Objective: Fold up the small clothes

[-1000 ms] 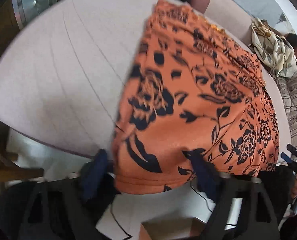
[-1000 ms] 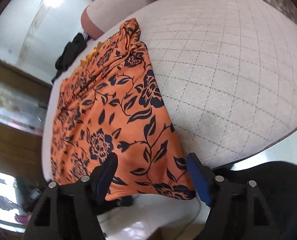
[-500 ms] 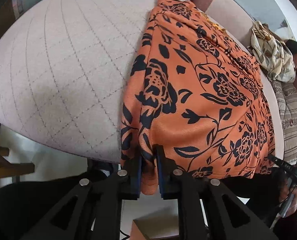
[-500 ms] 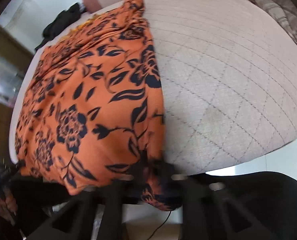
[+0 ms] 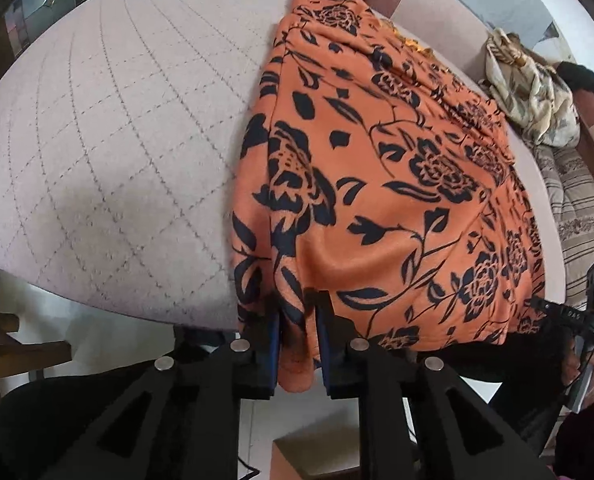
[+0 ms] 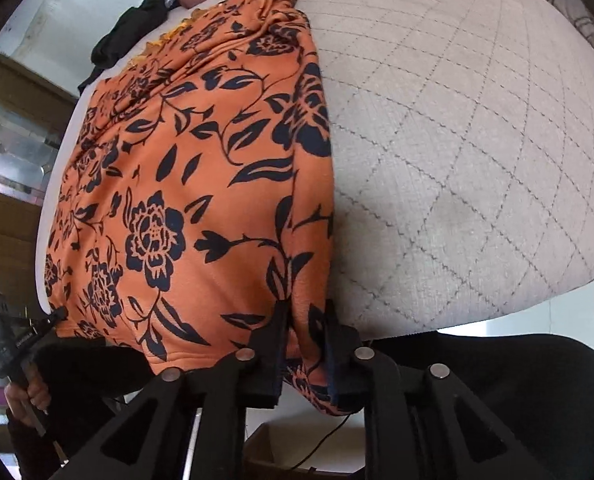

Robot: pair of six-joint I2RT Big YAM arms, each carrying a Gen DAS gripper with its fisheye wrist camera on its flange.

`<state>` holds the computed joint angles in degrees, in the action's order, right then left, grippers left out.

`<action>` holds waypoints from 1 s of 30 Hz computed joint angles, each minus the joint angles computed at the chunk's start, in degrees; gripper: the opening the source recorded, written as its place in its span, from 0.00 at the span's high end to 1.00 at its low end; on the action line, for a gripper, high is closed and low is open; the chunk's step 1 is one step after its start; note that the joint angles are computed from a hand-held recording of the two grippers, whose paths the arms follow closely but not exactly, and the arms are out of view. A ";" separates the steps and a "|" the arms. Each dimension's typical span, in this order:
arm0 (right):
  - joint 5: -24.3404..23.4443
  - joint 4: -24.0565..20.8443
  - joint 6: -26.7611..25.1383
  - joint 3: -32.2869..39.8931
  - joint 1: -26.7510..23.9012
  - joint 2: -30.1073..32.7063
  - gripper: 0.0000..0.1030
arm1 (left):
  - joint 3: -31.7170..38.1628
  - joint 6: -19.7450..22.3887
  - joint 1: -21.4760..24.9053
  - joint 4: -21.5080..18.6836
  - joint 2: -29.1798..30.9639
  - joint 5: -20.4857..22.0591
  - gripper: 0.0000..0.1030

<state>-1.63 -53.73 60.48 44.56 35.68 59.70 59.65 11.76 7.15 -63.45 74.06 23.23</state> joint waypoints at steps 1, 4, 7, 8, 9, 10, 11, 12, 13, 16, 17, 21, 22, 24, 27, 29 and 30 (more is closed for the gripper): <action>0.11 0.19 -0.60 0.05 0.20 0.08 0.79 | -0.16 -0.04 0.23 0.34 -0.25 0.19 0.94; 1.47 -0.20 -0.04 0.59 1.92 0.55 0.83 | -0.47 1.01 1.47 -0.18 -0.93 1.04 0.95; 2.33 -0.06 -0.63 0.61 2.66 0.33 0.92 | 0.05 1.49 1.97 -0.89 -0.78 2.60 0.95; 2.31 -0.23 -0.80 0.97 2.70 0.15 0.92 | 0.49 2.16 2.69 -1.73 -0.78 3.53 0.95; 2.02 0.07 -0.74 1.21 2.73 -0.41 0.93 | 1.28 2.62 3.33 -2.76 -0.52 4.88 0.95; 1.47 0.75 -0.59 1.27 2.48 -1.35 0.93 | 2.06 3.08 4.00 -3.91 -0.30 6.31 0.95; 0.95 1.17 -0.48 1.30 2.18 -2.24 0.93 | 2.76 3.38 4.44 -4.72 -0.02 7.41 0.95; -0.05 1.91 -0.75 1.47 1.52 -3.25 0.93 | 4.10 3.92 5.19 -6.04 0.46 9.33 0.95; -0.66 2.29 -1.00 1.59 0.99 -4.26 0.93 | 4.86 4.10 5.38 -6.51 0.79 10.12 0.95; -3.70 5.48 -1.53 1.94 -1.84 -7.38 0.93 | 9.06 4.64 6.42 -8.95 2.34 13.82 0.95; -4.32 6.12 -1.90 2.28 -2.88 -8.11 0.93 | 11.07 4.67 6.80 -9.94 3.27 15.41 0.95; -6.78 9.45 -3.79 4.10 -7.23 -9.81 0.93 | 18.14 4.05 6.75 -11.72 6.46 18.24 0.95; -7.59 10.66 -4.44 4.96 -8.66 -9.08 0.93 | 20.27 3.43 6.27 -11.88 7.60 18.42 0.95; -8.84 13.09 -5.50 6.76 -11.26 -6.71 0.93 | 25.39 2.67 5.57 -13.19 10.85 18.83 0.95; -10.16 15.77 -7.44 10.57 -15.51 -1.82 0.93 | 36.04 -0.68 3.28 -13.83 18.28 17.90 0.95; -11.89 19.14 -7.72 12.94 -19.91 1.94 0.94 | 43.69 -4.03 1.39 -13.95 24.15 16.57 0.95; -12.36 20.57 -7.54 13.64 -21.43 3.39 0.94 | 48.12 -5.53 0.47 -14.44 27.66 16.12 0.95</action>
<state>-13.99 -33.15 52.93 58.20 14.25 63.09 107.77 6.23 7.62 -77.88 101.71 39.35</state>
